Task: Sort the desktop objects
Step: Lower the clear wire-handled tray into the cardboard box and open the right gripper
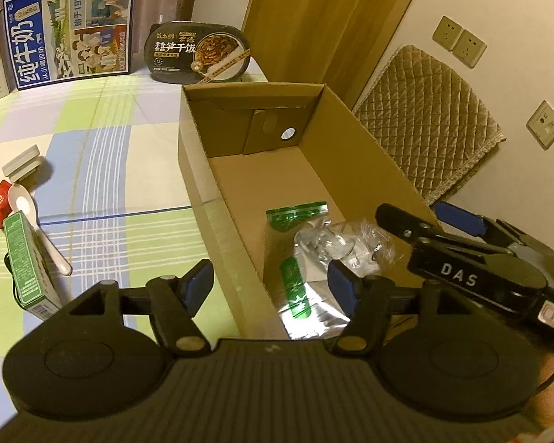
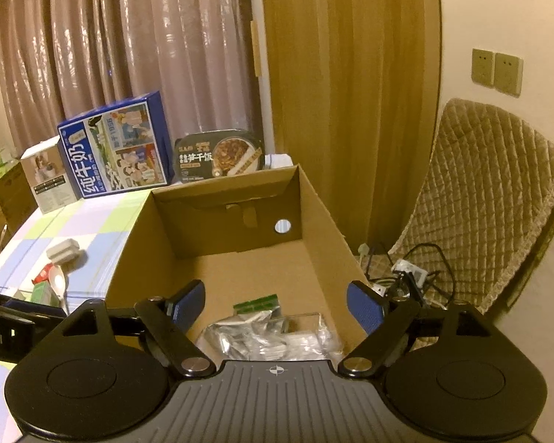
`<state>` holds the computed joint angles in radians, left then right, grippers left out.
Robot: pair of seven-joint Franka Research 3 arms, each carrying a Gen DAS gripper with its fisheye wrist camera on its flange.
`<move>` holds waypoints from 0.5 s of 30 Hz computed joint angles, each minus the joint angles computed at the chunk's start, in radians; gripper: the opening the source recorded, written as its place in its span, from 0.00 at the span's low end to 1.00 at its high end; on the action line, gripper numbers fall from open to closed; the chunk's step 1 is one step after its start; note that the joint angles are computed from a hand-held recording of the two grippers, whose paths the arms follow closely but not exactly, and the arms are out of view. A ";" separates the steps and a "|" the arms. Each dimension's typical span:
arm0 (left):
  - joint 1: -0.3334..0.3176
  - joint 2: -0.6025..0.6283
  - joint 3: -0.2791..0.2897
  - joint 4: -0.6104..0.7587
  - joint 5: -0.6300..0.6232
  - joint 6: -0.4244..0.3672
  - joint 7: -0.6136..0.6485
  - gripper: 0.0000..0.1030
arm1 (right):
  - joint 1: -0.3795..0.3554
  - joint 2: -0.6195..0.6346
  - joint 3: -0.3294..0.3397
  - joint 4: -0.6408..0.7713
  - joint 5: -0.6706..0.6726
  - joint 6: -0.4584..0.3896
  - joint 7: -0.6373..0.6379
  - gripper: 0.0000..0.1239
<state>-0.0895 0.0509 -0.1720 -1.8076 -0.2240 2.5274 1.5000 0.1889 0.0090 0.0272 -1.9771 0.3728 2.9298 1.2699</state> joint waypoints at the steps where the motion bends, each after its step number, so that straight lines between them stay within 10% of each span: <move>1: 0.001 -0.003 0.000 -0.004 0.000 -0.001 0.001 0.62 | 0.000 -0.005 0.000 -0.005 -0.004 -0.002 0.004 0.66; 15: 0.001 -0.095 0.027 -0.104 -0.013 0.014 0.023 0.66 | -0.012 -0.121 -0.002 -0.123 -0.060 -0.001 0.100 0.67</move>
<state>-0.0886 -0.0442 -0.1446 -1.9113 -0.2366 2.5416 1.5226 0.1768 -0.1121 0.0252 -2.0997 0.3129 2.9290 1.3700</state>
